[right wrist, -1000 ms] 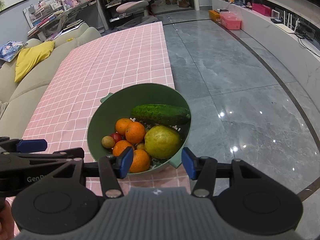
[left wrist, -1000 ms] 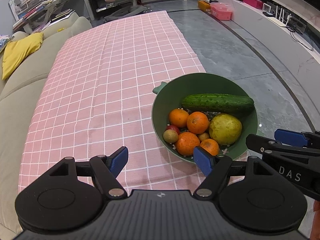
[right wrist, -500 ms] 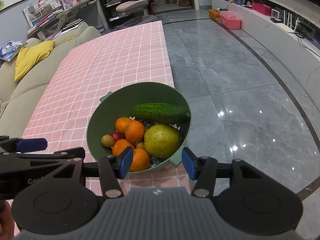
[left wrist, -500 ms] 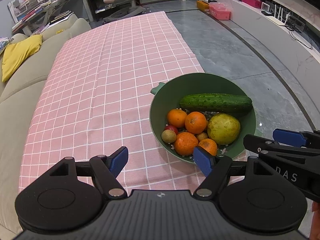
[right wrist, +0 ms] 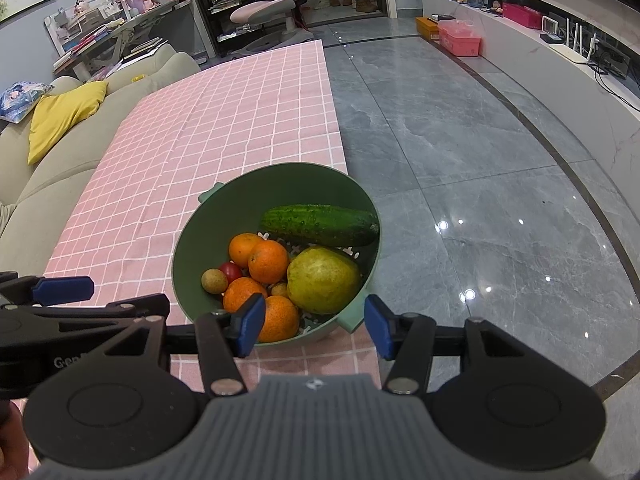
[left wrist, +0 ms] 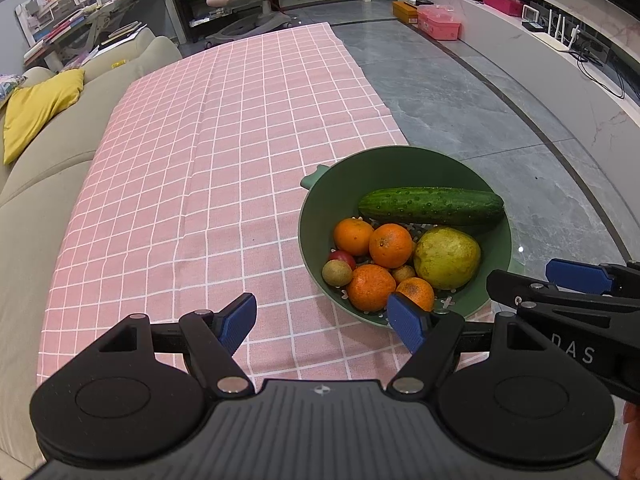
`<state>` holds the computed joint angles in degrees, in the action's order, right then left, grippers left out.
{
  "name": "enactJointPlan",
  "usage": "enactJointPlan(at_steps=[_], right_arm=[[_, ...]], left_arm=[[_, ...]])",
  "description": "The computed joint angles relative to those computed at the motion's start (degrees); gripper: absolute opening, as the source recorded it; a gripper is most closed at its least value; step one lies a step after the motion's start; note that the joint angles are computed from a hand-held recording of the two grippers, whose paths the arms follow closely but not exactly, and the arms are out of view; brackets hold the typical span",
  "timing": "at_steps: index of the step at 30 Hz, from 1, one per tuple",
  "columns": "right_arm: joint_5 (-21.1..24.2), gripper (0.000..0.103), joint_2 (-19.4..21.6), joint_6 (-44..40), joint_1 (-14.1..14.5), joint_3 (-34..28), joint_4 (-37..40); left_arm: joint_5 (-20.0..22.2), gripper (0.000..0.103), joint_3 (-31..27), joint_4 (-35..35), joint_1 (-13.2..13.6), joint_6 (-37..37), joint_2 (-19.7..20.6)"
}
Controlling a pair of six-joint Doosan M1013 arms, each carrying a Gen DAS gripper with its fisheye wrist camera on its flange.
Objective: Organize fruits
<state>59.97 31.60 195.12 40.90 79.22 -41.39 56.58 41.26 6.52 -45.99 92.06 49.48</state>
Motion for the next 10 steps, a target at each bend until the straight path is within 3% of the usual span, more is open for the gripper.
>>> enactJointPlan(at_steps=[10], right_arm=[[0.17, 0.052, 0.05, 0.39, -0.07, 0.06, 0.14]], left_arm=[[-0.77, 0.088, 0.25, -1.74, 0.25, 0.8, -0.05]])
